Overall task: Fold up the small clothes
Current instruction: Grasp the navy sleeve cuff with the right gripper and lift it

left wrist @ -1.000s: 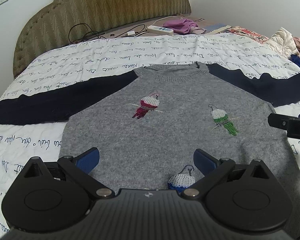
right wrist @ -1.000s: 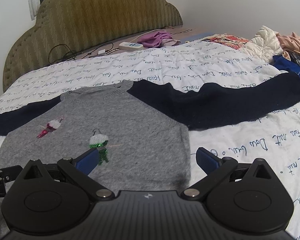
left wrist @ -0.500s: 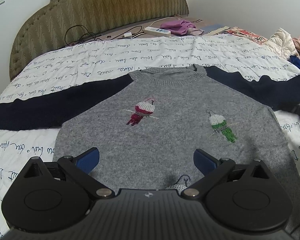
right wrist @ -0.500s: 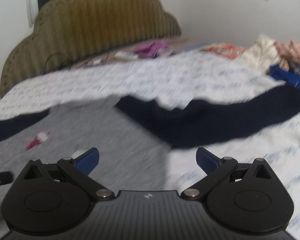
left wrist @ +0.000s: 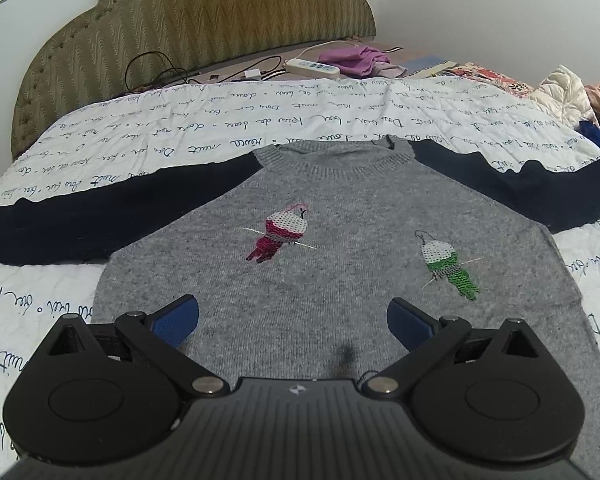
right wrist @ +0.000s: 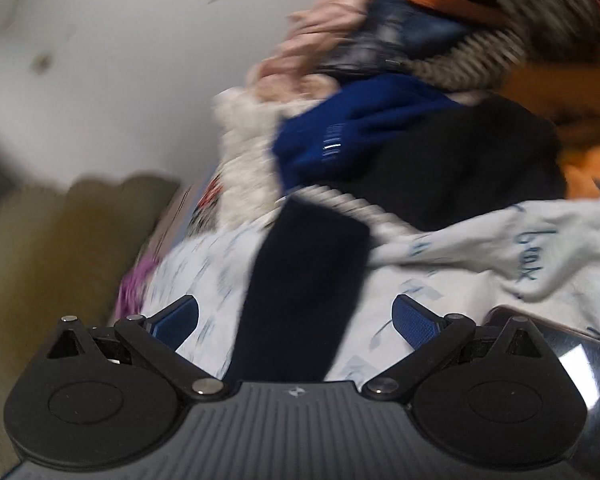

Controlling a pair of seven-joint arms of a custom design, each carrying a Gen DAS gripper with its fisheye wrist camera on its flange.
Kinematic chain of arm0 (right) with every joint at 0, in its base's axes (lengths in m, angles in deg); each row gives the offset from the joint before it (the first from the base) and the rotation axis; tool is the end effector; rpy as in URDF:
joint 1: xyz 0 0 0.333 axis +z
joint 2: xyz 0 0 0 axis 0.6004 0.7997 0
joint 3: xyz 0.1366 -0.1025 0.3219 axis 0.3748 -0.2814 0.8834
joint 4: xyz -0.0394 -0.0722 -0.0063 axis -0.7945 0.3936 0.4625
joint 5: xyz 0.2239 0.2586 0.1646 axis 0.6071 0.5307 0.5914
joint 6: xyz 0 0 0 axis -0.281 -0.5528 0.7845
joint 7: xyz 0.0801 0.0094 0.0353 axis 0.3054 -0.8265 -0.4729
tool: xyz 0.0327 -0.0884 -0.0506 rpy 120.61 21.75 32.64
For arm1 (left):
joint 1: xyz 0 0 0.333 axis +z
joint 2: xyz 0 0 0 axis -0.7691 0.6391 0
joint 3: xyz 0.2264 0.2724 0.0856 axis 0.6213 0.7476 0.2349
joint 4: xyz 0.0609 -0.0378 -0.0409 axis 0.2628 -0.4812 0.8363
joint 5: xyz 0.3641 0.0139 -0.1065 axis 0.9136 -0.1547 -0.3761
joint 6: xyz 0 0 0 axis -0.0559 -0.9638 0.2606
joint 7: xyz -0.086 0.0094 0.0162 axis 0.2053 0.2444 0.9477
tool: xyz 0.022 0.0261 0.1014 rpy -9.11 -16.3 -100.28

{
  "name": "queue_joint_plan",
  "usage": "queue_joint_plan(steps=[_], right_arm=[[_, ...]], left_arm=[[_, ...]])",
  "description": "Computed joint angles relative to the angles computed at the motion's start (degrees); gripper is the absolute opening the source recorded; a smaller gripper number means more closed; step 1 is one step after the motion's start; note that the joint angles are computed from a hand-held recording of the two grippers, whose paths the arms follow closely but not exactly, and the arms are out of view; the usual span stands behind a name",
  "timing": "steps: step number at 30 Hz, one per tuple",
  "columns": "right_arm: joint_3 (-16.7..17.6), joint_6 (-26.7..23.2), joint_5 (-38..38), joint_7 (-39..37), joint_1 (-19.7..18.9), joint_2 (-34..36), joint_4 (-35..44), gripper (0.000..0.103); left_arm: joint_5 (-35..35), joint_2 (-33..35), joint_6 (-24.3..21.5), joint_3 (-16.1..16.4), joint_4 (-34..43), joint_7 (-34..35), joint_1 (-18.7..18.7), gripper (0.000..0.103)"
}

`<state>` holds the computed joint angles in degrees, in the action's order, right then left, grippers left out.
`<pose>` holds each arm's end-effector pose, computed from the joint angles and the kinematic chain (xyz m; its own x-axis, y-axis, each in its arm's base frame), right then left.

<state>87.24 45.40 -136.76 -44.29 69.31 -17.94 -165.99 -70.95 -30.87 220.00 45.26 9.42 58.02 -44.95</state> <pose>0.4989 0.2988 0.4587 -0.6876 -0.0954 -0.7198 0.4613 0.7082 -0.5345 0.8291 -0.0380 0.4919 -0.6104 -0.7903 -0.0532 -0.5221 0.4520 -0.7233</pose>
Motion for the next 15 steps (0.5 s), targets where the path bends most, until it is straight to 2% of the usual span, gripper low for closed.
queue_joint_plan(steps=[4, 7, 8, 12, 14, 15], right_arm=[[-0.3, 1.4, -2.1, 8.5, -0.8, -1.7, -5.1, 0.103], [-0.4, 2.2, -5.2, 10.7, -1.7, -1.8, -6.5, 0.101], [-0.5, 2.8, -5.9, 10.7, -2.0, -1.9, -6.7, 0.095], [-0.6, 5.3, -8.0, 9.4, -3.3, -2.0, -7.2, 0.081], [-1.0, 7.1, -8.6, 9.0, -4.2, -2.0, -7.4, 0.06], [-0.9, 7.2, -8.0, 8.6, -4.4, -1.9, -7.2, 0.055]], left_arm=[[1.0, 1.6, -1.4, 0.6, 2.4, -1.0, -0.7, 0.102], [1.8, 2.7, -2.4, 0.7, 4.1, -1.8, -1.1, 0.102], [2.0, 3.0, -2.6, 0.8, 4.5, -2.0, -1.1, 0.102], [2.6, 3.4, -3.0, 0.9, 4.9, -2.7, -1.4, 0.102], [2.7, 3.3, -3.0, 0.7, 4.7, -2.5, -1.4, 0.102], [2.7, 3.3, -3.0, 0.6, 4.5, -2.4, -1.3, 0.102]])
